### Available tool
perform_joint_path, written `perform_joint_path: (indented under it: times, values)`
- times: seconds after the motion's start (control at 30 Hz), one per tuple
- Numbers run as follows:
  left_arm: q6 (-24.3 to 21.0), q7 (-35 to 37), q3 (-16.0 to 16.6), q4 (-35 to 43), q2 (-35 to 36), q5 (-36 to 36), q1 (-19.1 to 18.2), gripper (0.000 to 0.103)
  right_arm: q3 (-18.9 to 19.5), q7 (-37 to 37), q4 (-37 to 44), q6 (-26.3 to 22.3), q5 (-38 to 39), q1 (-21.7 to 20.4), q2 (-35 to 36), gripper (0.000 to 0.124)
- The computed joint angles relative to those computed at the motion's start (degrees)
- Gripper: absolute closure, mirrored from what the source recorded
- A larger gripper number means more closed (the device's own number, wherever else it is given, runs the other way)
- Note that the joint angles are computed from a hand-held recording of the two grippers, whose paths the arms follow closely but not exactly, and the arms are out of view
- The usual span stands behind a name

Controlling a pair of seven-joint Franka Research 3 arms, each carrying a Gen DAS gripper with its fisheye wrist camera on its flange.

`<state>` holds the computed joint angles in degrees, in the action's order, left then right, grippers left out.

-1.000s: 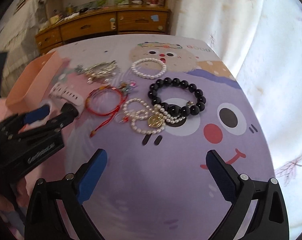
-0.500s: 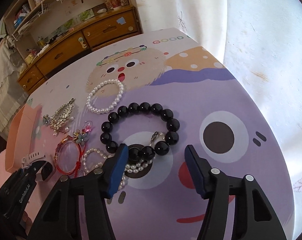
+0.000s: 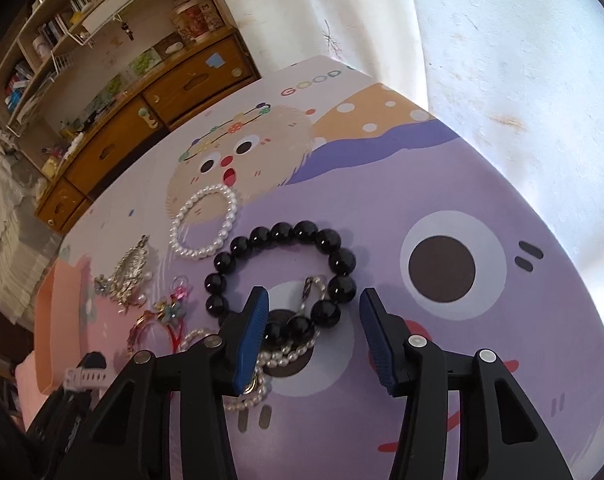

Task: Organize jewelry
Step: 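Grasp the white watch band with left tool while right tool grasps black bead bracelet, then carry watch band into pink box with left tool while right tool drops bead bracelet in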

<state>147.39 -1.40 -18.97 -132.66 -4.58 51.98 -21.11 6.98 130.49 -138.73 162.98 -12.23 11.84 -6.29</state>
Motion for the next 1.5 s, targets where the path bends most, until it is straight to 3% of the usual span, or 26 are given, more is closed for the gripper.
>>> perform_joint_path:
  times: [0.1, 0.27, 0.53, 0.63, 0.77, 0.93, 1.07, 1.33, 1.5]
  values:
    - [0.8, -0.2, -0.1, -0.4, -0.7, -0.1, -0.1, 0.099, 0.4, 2.9, 1.9, -3.3, -3.2, -0.6, 0.8, 0.099]
    - [0.5, -2.1, -0.7, -0.6, -2.1, 1.1, -0.1, 0.099, -1.3, -1.4, 1.7, -3.0, 1.1, 0.6, 0.4, 0.109]
    - [3.0, 0.2, -0.7, -2.5, -5.7, -0.8, 1.0, 0.100, 0.5, -2.0, 0.9, -0.7, 0.0, 0.3, -2.3, 0.109]
    - [5.5, 1.7, -0.5, -3.7, -7.8, -1.9, 1.8, 0.100, 3.4, 3.3, 0.1, 1.9, -6.1, -2.0, -4.5, 0.109]
    - [12.6, 8.0, 1.5, -6.5, -11.2, -8.7, 2.2, 0.100, 8.0, 8.9, 0.5, 5.5, -14.4, -5.0, -6.8, 0.109]
    - [11.1, 17.2, 0.4, -7.2, -15.4, -11.8, 3.6, 0.100, 12.4, 13.6, 3.6, 6.9, -17.4, -6.6, -7.8, 0.109]
    - [12.2, 23.9, 2.2, -9.7, -20.4, -16.5, 3.8, 0.100, 15.2, 17.2, 6.4, 7.9, -19.9, -7.0, -7.5, 0.109]
    - [11.3, 32.7, 3.8, -15.5, -29.4, -23.0, 7.0, 0.100, 19.7, 21.2, 12.7, 12.3, -25.4, -5.0, -4.5, 0.109]
    - [9.2, 35.7, 5.2, -19.5, -34.0, -25.3, 9.5, 0.100, 21.3, 22.9, 19.8, 9.6, -29.8, -0.1, 0.6, 0.109]
